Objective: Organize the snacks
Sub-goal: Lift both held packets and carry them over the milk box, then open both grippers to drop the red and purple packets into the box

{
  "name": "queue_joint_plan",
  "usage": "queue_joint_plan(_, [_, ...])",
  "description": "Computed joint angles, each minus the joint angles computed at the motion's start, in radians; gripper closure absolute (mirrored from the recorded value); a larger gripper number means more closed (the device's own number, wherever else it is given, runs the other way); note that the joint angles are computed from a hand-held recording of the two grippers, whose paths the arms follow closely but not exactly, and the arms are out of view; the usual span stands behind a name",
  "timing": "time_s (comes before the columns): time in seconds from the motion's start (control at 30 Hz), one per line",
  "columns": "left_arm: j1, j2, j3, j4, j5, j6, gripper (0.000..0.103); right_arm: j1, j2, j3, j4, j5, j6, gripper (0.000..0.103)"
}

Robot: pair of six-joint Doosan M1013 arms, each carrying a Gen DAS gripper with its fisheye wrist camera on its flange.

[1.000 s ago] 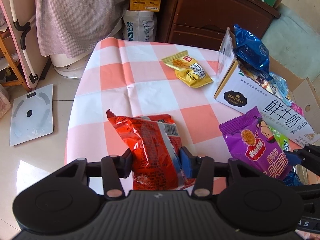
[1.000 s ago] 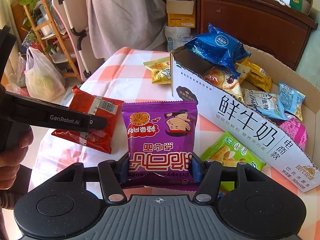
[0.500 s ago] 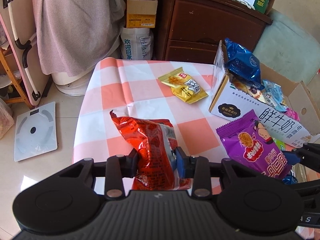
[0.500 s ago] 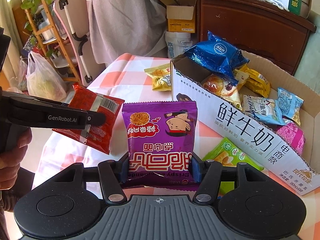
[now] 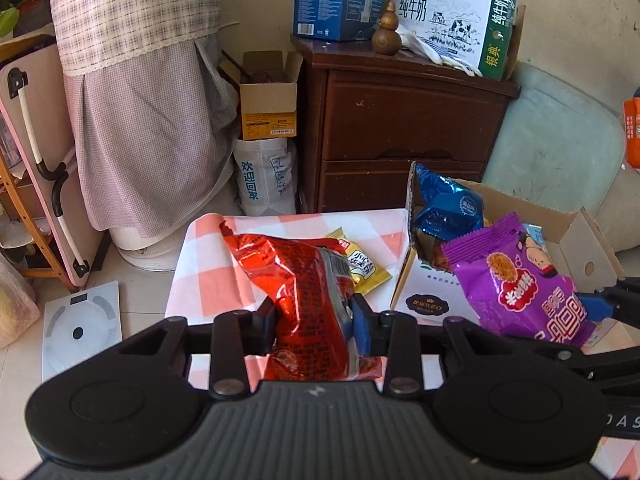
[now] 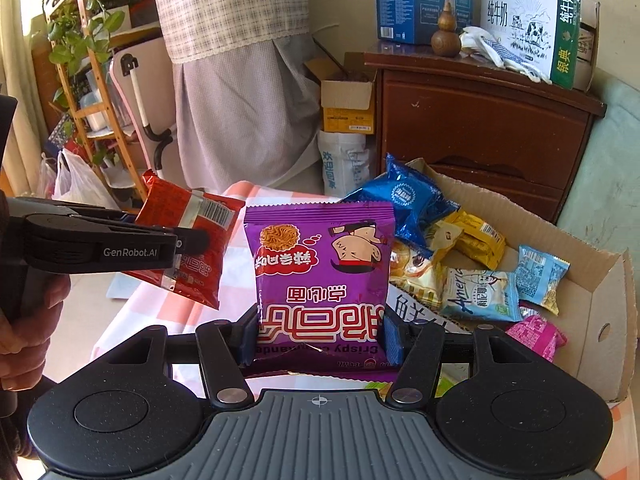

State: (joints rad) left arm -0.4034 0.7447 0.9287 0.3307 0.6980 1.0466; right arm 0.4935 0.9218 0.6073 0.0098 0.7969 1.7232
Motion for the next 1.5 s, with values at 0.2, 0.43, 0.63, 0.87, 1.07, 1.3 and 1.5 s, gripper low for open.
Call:
queue_joint_plan(0.2, [-0.010, 0.022, -0.054, -0.058, -0.053, 0.083, 0.068, -0.013, -0.028, 0.042, -0.126, -0.073, 0.141, 0.045])
queue_joint_plan(0.43, [-0.024, 0.068, -0.136, -0.152, -0.102, 0.219, 0.068, -0.028, -0.053, 0.082, -0.283, -0.094, 0.326, 0.045])
queue_joint_plan(0.63, [-0.035, 0.129, -0.236, -0.259, -0.073, 0.334, 0.068, -0.043, -0.054, 0.085, -0.360, -0.061, 0.447, 0.045])
queue_joint_plan(0.87, [-0.043, 0.211, -0.374, -0.346, 0.000, 0.388, 0.067, -0.055, -0.052, 0.088, -0.415, -0.012, 0.559, 0.045])
queue_joint_plan(1.07, [-0.050, 0.246, -0.422, -0.372, 0.009, 0.382, 0.044, -0.058, -0.033, 0.064, -0.460, 0.043, 0.676, 0.040])
queue_joint_plan(1.3, [-0.045, 0.218, -0.395, -0.346, -0.014, 0.347, 0.028, -0.065, -0.043, 0.079, -0.420, 0.016, 0.694, 0.036])
queue_joint_plan(1.5, [-0.026, 0.192, -0.372, -0.268, 0.017, 0.256, 0.026, -0.061, -0.040, 0.066, -0.371, 0.000, 0.648, 0.033])
